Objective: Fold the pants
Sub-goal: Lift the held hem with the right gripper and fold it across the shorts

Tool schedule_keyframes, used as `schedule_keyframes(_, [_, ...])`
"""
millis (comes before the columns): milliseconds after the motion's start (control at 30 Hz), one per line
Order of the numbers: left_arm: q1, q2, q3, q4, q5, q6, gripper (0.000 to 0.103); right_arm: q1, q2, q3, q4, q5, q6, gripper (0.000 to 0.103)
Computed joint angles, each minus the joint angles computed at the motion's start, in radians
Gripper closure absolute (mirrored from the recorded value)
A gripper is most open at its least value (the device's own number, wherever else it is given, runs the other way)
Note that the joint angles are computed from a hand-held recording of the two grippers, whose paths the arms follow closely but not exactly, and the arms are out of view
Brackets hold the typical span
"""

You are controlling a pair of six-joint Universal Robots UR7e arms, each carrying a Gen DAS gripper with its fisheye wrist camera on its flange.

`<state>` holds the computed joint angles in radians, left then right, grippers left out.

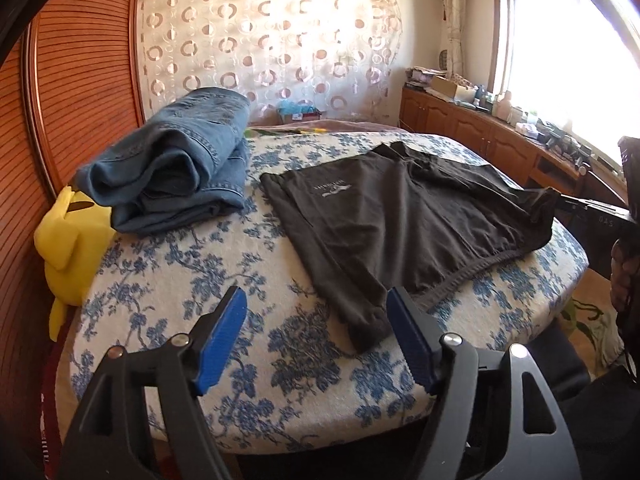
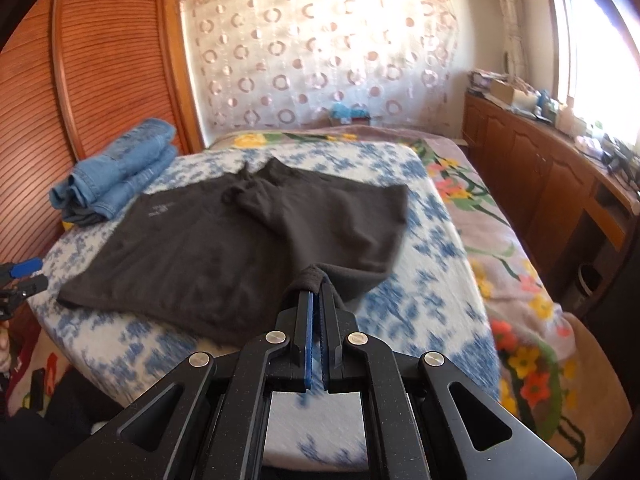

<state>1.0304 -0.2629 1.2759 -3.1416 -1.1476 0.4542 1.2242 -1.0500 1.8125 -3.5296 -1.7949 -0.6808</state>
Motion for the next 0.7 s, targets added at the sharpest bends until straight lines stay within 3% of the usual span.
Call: schedule_keyframes(700, [0.033,0.015,-0.042,-0.012,0.058,-0.029,0.031,0.140,0.191,-0.213,0.289,0.101,-0.064,0.103])
